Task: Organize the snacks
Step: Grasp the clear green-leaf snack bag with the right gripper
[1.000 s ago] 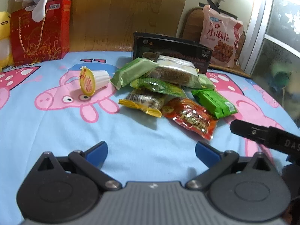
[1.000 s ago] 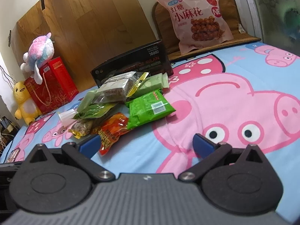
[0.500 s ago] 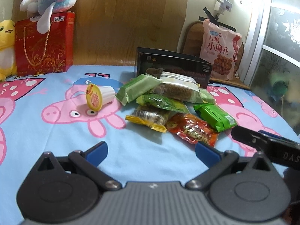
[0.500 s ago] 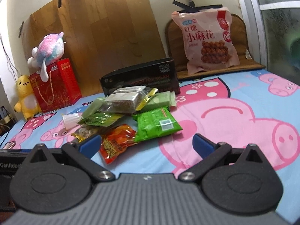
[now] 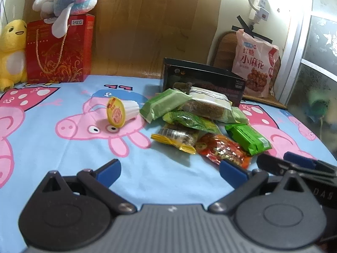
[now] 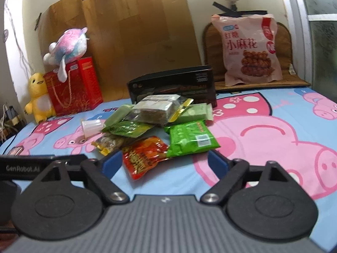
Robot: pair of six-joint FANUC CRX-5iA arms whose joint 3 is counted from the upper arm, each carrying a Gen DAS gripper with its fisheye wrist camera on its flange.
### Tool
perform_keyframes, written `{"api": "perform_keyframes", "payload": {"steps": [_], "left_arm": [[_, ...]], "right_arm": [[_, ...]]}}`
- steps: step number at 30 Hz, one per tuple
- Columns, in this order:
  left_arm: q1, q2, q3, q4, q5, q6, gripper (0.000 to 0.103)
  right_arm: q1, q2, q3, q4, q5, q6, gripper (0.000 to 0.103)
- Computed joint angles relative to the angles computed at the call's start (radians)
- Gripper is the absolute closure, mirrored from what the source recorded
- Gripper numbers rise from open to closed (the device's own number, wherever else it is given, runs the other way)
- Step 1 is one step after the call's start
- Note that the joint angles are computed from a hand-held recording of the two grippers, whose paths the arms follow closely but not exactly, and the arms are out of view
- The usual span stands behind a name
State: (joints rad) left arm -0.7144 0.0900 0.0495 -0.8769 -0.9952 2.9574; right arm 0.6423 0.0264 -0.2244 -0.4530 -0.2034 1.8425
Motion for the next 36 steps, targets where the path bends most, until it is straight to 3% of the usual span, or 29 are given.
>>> {"api": "perform_keyframes", "payload": {"steps": [3,7,13,17,20,24,27,28,29,30,32,36], "left_arm": [[0.005,-0.005,-0.003,0.001,-0.002,0.001,0.000],[0.018,-0.020,-0.016,0.009,0.031,-0.008,0.001],[0.062,-0.035,-0.035,0.071,0.108,-0.088,0.017],[0.110,-0.059,-0.069,0.130,0.168,-0.081,0.026],[0.108,-0.066,-0.074,0.117,0.151,-0.043,0.026],[0.097,-0.076,-0.082,0.097,0.118,-0.010,0.024],[0.098,-0.085,-0.093,0.091,0.114,0.005,0.023],[0.098,-0.087,-0.096,0.091,0.113,0.007,0.023],[0.100,-0.087,-0.097,0.093,0.114,0.006,0.023],[0.101,-0.088,-0.099,0.095,0.115,0.006,0.023],[0.104,-0.087,-0.101,0.100,0.117,0.000,0.023],[0.104,-0.086,-0.103,0.096,0.115,0.005,0.018]], "right_arm": [[-0.014,0.007,0.032,-0.070,-0.055,0.089,0.033],[-0.037,0.012,0.064,-0.162,-0.119,0.203,0.041],[-0.057,0.032,0.113,-0.224,-0.184,0.304,0.049],[-0.110,0.091,0.230,-0.353,-0.310,0.434,0.049],[-0.149,0.186,0.370,-0.383,-0.468,0.342,0.049],[-0.181,0.328,0.557,-0.370,-0.673,0.064,0.048],[-0.205,0.380,0.620,-0.432,-0.744,-0.007,0.050],[-0.206,0.392,0.634,-0.439,-0.750,-0.036,0.055],[-0.209,0.404,0.649,-0.444,-0.764,-0.058,0.073],[-0.213,0.420,0.669,-0.448,-0.787,-0.086,0.084],[-0.235,0.431,0.675,-0.495,-0.819,-0.128,0.089],[-0.255,0.384,0.620,-0.535,-0.817,-0.079,0.092]]}}
